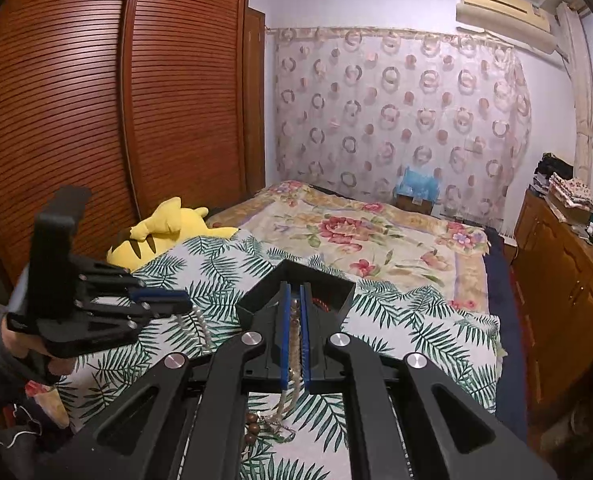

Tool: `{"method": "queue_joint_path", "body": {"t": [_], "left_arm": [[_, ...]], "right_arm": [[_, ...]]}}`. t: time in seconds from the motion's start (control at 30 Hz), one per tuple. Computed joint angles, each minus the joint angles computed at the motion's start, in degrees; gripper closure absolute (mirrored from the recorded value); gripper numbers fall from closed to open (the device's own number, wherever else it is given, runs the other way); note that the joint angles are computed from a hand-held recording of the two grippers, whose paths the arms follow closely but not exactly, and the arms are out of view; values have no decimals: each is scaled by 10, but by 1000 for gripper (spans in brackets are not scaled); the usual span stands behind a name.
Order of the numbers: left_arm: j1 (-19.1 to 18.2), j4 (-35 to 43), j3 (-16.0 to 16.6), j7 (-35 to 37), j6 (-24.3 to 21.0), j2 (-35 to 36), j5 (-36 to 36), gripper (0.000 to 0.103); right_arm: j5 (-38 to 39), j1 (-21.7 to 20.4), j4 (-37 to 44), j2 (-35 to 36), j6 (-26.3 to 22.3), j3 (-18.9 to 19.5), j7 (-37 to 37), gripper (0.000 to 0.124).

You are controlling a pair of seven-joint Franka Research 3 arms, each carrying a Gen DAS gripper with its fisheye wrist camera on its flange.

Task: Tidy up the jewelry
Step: 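Grasp the long pearl necklace with the left gripper, lift it and lower into the box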

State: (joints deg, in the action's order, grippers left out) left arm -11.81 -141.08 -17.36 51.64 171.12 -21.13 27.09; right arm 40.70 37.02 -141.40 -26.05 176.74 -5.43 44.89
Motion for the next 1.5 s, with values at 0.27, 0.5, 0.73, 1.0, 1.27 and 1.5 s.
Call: {"method": "queue_joint_path", "body": {"t": [0.27, 0.5, 0.73, 1.0, 1.27, 1.5], "left_arm": [[2, 27, -5, 3, -13, -26, 6, 96], [6, 55, -3, 3, -9, -32, 6, 96], [33, 97, -17, -8, -2, -13, 28, 96], [46, 149, -16, -27, 19, 44, 45, 96], [55, 186, -6, -45, 43, 81, 65, 96], [48, 217, 10, -40, 44, 130, 67, 96]], "right_arm": [[-15, -15, 16, -7, -9, 7, 9, 118], [-29, -29, 43, 5, -10, 14, 22, 118], [-22, -21, 77, 29, -8, 5, 9, 118], [52, 3, 137, 67, -19, -29, -59, 118], [154, -6, 193, 98, -36, -29, -157, 118], [190, -45, 238, 137, -61, 2, -188, 118]]}}
